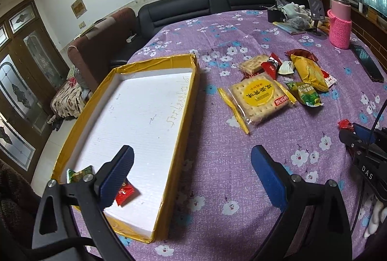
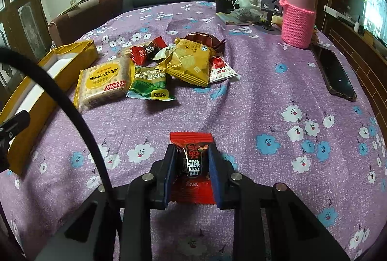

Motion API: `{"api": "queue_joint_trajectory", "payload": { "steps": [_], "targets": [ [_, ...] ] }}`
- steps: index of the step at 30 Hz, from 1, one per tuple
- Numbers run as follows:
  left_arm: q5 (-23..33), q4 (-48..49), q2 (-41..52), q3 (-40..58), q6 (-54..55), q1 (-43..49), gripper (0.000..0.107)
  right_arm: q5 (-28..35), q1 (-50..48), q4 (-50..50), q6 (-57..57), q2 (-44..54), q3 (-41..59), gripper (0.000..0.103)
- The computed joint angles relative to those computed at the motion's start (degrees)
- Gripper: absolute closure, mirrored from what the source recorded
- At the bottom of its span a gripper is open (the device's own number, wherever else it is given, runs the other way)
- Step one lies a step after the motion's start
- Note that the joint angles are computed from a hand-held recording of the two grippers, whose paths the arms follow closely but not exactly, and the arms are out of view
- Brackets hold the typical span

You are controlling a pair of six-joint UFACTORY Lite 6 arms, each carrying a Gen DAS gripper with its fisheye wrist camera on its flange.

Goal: Organize snacks
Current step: 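Grasp another red candy with the right gripper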

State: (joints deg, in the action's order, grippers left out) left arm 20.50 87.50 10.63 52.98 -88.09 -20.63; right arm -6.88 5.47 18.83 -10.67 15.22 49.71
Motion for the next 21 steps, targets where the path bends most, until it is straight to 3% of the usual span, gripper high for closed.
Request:
{"api": "queue_joint_trajectory", "payload": {
  "steps": [21],
  "targets": [
    [-1.11,-1.69,1.75,1.00,1.64,0.45,0.010,-0.05,0.02,-0.70,0.80,-0.16,-0.18,0.077]
  ]
}}
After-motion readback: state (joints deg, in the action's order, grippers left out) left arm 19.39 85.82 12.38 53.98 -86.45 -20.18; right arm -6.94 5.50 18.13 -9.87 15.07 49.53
